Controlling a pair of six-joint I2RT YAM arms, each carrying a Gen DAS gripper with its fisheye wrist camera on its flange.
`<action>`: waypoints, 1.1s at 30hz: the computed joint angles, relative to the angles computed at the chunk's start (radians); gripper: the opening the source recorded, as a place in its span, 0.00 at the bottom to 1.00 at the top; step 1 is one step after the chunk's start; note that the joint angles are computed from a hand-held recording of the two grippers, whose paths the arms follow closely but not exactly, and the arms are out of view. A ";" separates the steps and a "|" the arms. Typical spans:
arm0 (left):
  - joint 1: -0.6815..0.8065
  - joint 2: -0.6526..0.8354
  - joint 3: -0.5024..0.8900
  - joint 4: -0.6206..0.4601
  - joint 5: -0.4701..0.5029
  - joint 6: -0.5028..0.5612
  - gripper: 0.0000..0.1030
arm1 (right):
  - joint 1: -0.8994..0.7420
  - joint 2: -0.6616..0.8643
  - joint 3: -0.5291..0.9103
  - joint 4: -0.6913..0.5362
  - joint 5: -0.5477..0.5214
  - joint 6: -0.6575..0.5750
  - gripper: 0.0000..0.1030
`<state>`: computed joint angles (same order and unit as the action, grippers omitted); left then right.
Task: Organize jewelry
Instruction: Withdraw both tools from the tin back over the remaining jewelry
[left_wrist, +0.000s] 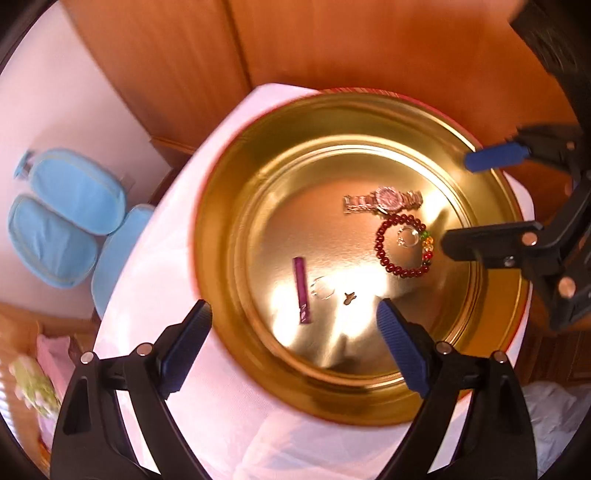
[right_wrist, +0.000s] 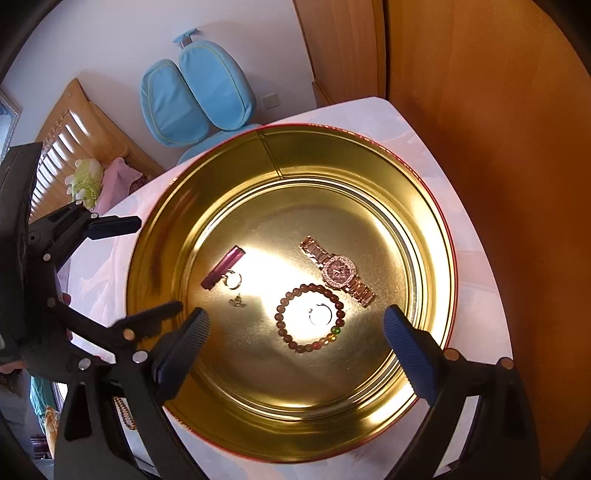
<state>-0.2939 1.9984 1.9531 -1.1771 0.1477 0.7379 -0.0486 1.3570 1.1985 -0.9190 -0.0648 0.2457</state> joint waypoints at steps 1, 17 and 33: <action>0.019 -0.030 -0.024 0.015 0.020 -0.002 0.86 | 0.013 -0.021 -0.007 0.003 0.003 0.009 0.93; 0.553 -0.363 -0.268 0.051 0.271 0.068 0.86 | 0.464 -0.099 -0.070 0.248 0.001 0.040 0.93; 0.964 -0.437 -0.544 0.172 0.210 0.224 0.86 | 0.744 0.347 0.188 0.260 0.000 -0.105 0.93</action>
